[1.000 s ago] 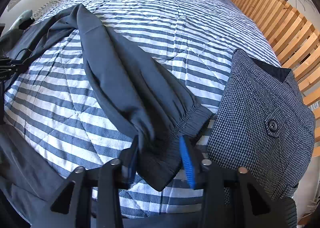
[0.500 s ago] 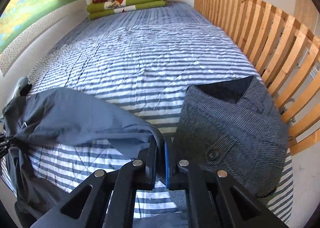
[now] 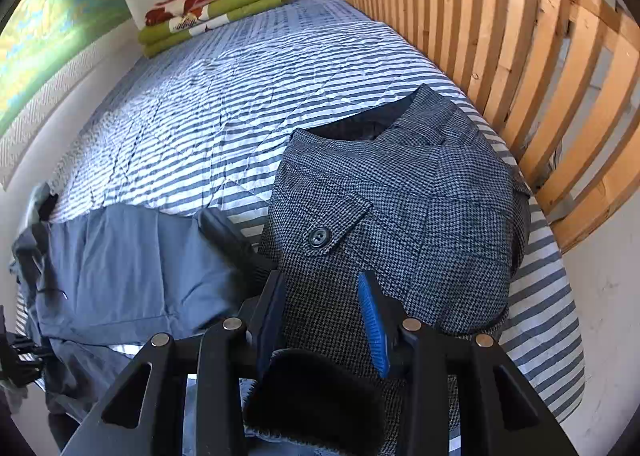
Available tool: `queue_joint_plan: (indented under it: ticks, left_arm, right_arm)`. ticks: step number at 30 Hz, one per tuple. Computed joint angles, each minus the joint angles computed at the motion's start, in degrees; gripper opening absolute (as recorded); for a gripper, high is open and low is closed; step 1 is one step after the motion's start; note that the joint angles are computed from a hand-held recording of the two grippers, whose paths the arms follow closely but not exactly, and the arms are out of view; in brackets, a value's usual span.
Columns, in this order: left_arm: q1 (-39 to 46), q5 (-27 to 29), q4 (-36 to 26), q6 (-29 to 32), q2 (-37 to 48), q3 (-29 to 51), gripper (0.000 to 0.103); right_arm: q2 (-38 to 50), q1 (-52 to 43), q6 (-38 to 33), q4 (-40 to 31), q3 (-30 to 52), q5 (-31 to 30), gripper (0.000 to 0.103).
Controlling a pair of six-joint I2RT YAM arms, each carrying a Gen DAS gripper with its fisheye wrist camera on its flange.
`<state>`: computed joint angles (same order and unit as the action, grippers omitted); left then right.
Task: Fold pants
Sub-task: 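Open the left gripper on the waistband while the right gripper drags the cuff toward the jacket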
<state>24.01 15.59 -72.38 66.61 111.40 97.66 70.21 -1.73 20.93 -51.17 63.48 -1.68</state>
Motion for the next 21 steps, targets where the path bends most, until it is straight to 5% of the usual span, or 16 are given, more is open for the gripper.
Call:
queue_joint_plan:
  ticks: [9, 13, 14, 16, 21]
  left_arm:
    - [-0.7, 2.0, 2.8, -8.9, 1.9, 0.9, 0.010]
    - [-1.7, 2.1, 4.1, -12.1, 3.0, 0.4, 0.010]
    - [-1.6, 2.2, 3.8, -12.5, 3.9, 1.3, 0.010]
    - [-1.5, 2.3, 4.1, -12.8, 4.8, 1.5, 0.010]
    - [-0.6, 2.2, 5.2, -11.4, 3.8, -0.8, 0.010]
  right_arm:
    - [3.3, 6.2, 5.5, 6.5, -1.6, -11.1, 0.045]
    - [10.6, 18.8, 8.3, 2.1, 3.0, 8.8, 0.045]
    - [12.0, 19.9, 9.2, 2.1, 3.4, 10.6, 0.024]
    - [13.0, 20.0, 12.7, 5.2, 2.4, 7.6, 0.011]
    - [14.9, 24.8, 11.1, 12.6, -0.6, -9.0, 0.014]
